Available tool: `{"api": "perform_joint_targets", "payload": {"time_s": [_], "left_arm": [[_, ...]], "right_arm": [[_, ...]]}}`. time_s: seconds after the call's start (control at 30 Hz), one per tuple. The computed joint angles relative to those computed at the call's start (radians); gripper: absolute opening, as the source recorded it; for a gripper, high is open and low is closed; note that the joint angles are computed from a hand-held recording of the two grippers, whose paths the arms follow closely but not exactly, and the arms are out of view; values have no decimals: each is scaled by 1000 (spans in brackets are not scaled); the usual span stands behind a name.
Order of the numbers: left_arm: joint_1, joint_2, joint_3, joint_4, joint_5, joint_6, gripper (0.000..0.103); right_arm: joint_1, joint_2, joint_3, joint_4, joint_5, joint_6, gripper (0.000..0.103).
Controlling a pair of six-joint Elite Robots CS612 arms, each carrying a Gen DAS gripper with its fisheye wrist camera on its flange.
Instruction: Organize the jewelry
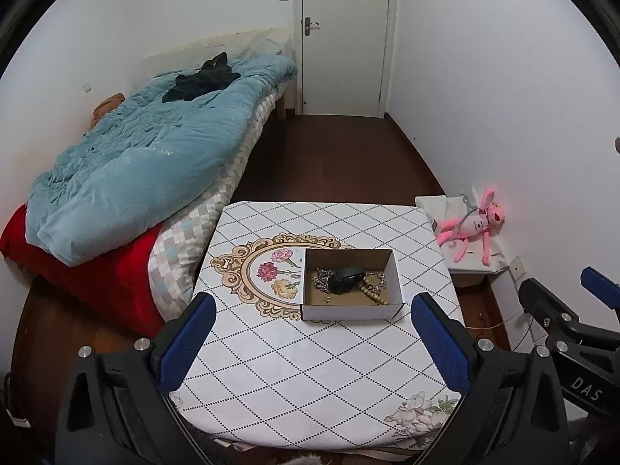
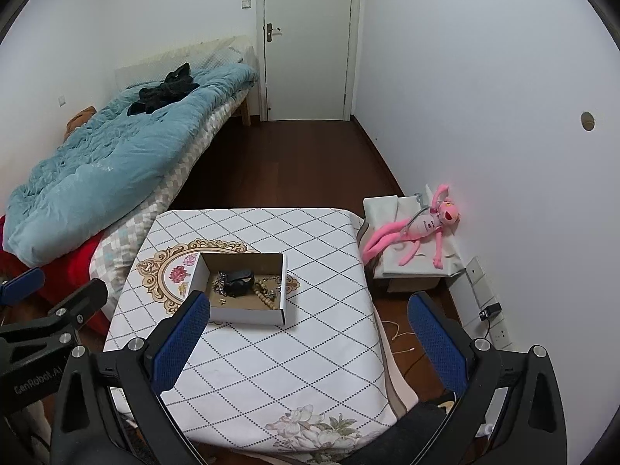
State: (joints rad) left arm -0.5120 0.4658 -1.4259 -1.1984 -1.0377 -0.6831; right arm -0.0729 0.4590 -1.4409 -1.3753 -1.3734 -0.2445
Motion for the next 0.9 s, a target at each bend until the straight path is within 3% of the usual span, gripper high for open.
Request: {"api": "perform_joint_targets", "payload": {"time_s": [0.37,0.53,0.9], "left_arm": [[14,-17,39,19,-14,-21,103],[26,-27,81,13,-7,-35,103],[59,-52,180,22,-64,-37,103]], "right_arm": [[2,-13,38,-3,-25,17,103],[14,-25,93,-21,-54,14,103],[42,-68,253,-52,-108,-3,103]]}}
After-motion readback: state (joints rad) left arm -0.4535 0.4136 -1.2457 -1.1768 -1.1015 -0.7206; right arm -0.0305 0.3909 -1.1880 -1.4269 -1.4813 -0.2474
